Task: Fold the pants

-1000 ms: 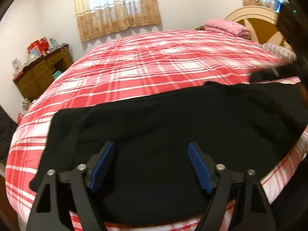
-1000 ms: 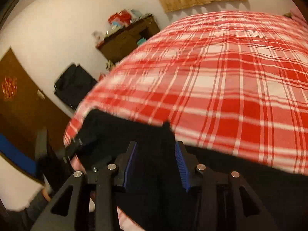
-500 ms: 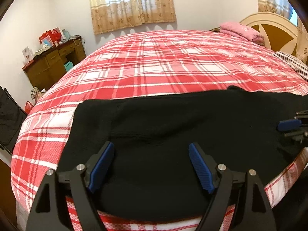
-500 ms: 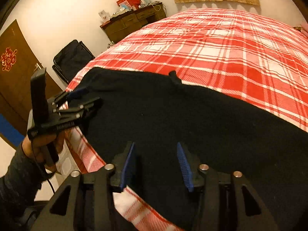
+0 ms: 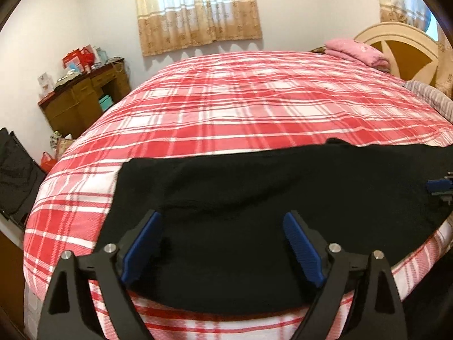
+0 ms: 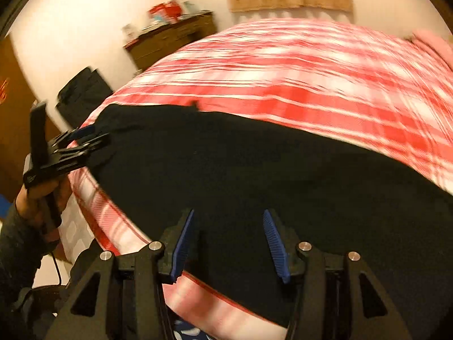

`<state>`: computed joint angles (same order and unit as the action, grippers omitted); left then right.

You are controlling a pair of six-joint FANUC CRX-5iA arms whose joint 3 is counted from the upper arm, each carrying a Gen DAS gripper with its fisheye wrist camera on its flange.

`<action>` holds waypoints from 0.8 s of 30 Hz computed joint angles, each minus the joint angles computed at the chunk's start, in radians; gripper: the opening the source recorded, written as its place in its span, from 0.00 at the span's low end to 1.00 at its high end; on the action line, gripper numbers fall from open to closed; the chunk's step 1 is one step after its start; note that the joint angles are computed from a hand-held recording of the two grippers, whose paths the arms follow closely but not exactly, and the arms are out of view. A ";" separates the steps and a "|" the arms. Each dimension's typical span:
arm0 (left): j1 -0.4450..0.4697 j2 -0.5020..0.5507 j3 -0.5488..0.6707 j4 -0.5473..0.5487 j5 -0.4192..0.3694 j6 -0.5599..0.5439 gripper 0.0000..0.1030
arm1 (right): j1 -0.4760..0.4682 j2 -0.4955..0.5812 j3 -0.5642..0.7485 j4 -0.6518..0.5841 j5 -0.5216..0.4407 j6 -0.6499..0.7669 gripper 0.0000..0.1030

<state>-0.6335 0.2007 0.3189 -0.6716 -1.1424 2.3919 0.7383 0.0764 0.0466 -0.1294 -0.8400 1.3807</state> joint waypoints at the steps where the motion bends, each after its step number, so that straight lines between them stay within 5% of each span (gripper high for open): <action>1: -0.003 0.008 0.007 0.001 -0.003 -0.006 0.95 | -0.009 -0.009 -0.011 0.011 0.002 -0.019 0.51; 7: -0.012 0.054 0.026 0.006 -0.036 -0.010 0.97 | -0.161 -0.049 0.002 -0.188 -0.050 0.024 0.51; 11: -0.014 0.048 0.036 0.008 -0.050 0.000 0.97 | -0.182 -0.151 -0.106 -0.063 0.072 -0.074 0.51; 18: -0.011 0.053 0.039 0.019 -0.064 0.051 0.97 | -0.351 -0.336 -0.267 0.157 0.222 -0.299 0.51; 24: -0.019 0.075 0.060 0.000 -0.090 0.086 0.98 | -0.584 -0.287 -0.162 0.136 0.117 -0.355 0.51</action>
